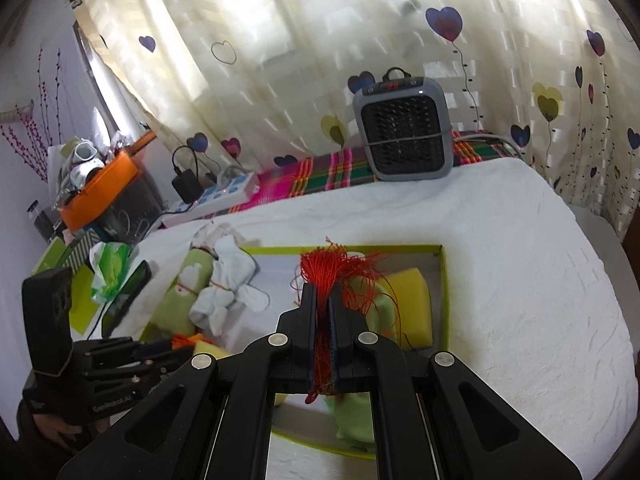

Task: Organize soft objects
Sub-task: 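Lower and release the orange toy with the left tool while the right tool drops the tassel in the box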

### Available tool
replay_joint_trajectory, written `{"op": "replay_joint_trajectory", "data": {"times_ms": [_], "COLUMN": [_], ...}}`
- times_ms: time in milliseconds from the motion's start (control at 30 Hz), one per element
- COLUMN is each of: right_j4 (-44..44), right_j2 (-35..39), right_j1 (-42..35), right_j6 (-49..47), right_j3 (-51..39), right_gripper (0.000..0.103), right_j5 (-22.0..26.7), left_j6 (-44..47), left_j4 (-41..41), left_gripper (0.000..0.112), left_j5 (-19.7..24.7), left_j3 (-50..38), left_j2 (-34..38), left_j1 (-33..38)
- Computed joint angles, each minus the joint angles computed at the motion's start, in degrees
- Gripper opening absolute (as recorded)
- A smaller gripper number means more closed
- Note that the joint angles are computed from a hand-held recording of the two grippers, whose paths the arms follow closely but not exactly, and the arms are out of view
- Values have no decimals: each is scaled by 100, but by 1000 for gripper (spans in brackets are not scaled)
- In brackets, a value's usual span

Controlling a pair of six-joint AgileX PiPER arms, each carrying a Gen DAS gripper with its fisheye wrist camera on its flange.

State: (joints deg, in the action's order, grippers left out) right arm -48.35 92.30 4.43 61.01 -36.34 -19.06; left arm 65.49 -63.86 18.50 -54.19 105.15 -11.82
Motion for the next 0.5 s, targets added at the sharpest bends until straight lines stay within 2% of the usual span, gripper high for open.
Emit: {"op": "replay_joint_trajectory", "data": {"times_ms": [367,500], "right_j4": [252,663], "right_j2": [127,111], "right_j1": [68,172], "right_j6": [-241,-712], "right_j3": [-11,10], "right_gripper": [6,6], "right_j5": [79,204], "left_j6": [-17,78], "left_j4": [17,-46], "left_gripper": [17,18], "left_j5": [-34,-79], "left_j3": [16,1], "left_j2": [-12,31], "left_j1": [-22,-21]}}
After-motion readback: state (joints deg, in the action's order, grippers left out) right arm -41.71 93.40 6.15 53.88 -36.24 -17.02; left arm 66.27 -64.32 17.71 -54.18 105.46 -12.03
